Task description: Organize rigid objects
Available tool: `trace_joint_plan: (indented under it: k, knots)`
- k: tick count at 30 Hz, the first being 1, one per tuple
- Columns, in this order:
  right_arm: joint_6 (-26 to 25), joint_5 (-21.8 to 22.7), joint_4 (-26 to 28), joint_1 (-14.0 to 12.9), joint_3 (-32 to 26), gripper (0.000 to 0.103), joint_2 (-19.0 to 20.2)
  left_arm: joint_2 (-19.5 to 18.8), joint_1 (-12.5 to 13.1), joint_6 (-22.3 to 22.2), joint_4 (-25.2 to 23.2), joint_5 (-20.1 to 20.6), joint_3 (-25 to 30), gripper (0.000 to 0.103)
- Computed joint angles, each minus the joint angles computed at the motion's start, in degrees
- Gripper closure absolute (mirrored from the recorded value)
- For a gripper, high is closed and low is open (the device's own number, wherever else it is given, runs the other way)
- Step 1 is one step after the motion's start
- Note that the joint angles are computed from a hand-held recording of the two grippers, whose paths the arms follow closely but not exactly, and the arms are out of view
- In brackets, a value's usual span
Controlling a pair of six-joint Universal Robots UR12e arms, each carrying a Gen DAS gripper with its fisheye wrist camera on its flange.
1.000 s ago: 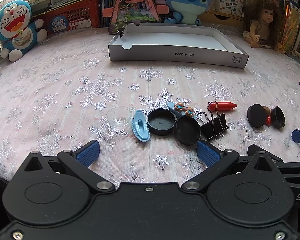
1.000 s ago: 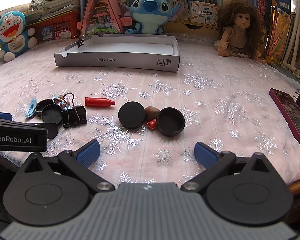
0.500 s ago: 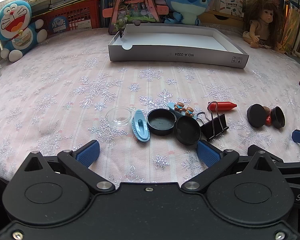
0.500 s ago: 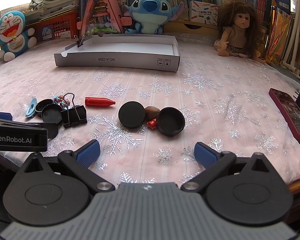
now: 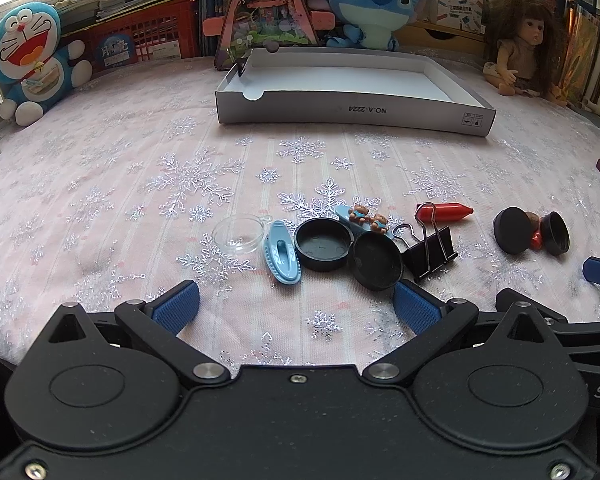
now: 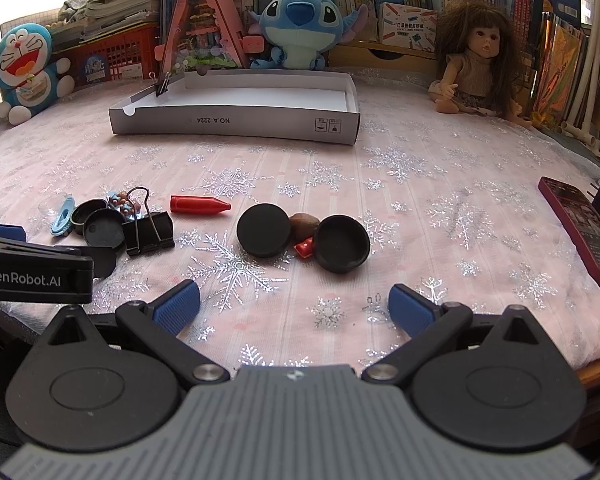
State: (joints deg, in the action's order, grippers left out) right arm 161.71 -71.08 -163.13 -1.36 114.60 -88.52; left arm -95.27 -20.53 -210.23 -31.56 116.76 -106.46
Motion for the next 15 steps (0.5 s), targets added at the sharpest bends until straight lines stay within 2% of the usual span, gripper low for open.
trace_joint_plan:
  k: [7,12,15]
  knots:
    - [0.45,1.31,-2.87,-0.56,1.04,0.0,0.05,0.32,0.44,0.1,2.97,1.13,-1.49,0.0]
    - [2.34,2.75,-8.74,-0.9,2.72,0.0,0.61,0.4,0.49,1.25,5.34,1.52,-2.44,0.0]
    - [2.23,3.27,-8.87,-1.12,2.78,0.0,0.59,0.52,0.59,1.42,5.73,1.07,-2.58,0.001]
